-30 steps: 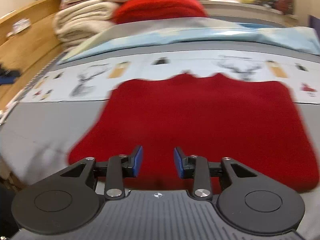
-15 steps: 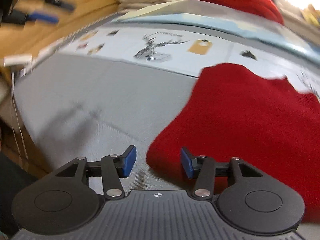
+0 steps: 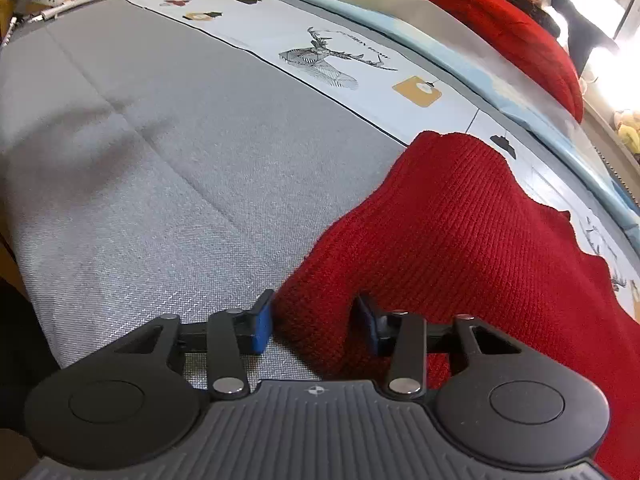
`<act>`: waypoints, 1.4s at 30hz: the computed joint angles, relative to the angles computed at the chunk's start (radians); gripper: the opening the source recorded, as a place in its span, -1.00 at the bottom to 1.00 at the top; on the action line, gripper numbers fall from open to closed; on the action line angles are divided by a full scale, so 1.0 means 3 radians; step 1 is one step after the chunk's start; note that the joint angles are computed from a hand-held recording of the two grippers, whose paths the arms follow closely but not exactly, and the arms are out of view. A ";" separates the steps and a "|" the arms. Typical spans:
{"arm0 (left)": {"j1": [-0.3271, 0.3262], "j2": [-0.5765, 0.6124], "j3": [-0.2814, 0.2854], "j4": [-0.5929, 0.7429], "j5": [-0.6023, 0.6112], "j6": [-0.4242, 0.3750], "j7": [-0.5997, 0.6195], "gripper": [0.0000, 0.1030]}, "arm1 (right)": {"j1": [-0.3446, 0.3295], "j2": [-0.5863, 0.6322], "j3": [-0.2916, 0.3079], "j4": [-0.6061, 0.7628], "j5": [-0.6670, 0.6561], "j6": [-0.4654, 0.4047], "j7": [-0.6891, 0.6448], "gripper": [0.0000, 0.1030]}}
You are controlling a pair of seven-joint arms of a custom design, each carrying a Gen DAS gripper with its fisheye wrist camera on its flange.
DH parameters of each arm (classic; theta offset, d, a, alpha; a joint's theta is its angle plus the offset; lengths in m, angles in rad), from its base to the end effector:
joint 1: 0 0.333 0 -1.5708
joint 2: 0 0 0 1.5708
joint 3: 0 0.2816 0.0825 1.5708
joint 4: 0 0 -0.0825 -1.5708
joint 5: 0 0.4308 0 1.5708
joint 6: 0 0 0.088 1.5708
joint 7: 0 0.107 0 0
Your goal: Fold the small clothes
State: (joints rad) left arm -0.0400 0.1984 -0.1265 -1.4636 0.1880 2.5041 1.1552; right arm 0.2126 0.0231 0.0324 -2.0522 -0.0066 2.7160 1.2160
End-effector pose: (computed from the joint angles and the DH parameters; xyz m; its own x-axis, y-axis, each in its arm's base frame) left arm 0.7023 -0.1101 0.6311 0.0931 -0.9844 0.1494 -0.6509 -0.1737 -0.7391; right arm 0.6213 0.1555 0.4434 0.5001 -0.8396 0.2124 -0.6427 -0.5241 -0.5588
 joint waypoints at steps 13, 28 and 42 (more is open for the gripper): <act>-0.0158 0.0241 -0.0043 0.0350 0.0131 -0.0298 -0.0039 0.10 | -0.0318 -0.0276 -0.0266 0.0439 0.2175 -0.0303 -0.0306 -0.63; -0.0506 0.0982 -0.0071 0.1361 0.0291 -0.0712 0.0118 0.10 | -0.1557 -0.0194 -0.0700 0.0436 0.0686 -0.0900 0.2255 -0.37; -0.1004 0.1737 0.0064 0.2337 0.0448 -0.0902 0.0580 0.10 | -0.1783 0.0624 -0.0682 0.1491 0.2356 -0.1600 0.0134 0.08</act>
State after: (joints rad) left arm -0.3411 0.7196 -0.1072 -0.7625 0.3225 2.2336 1.3293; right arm -0.3223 0.2102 -0.1723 -1.6048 0.7001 2.2361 1.2561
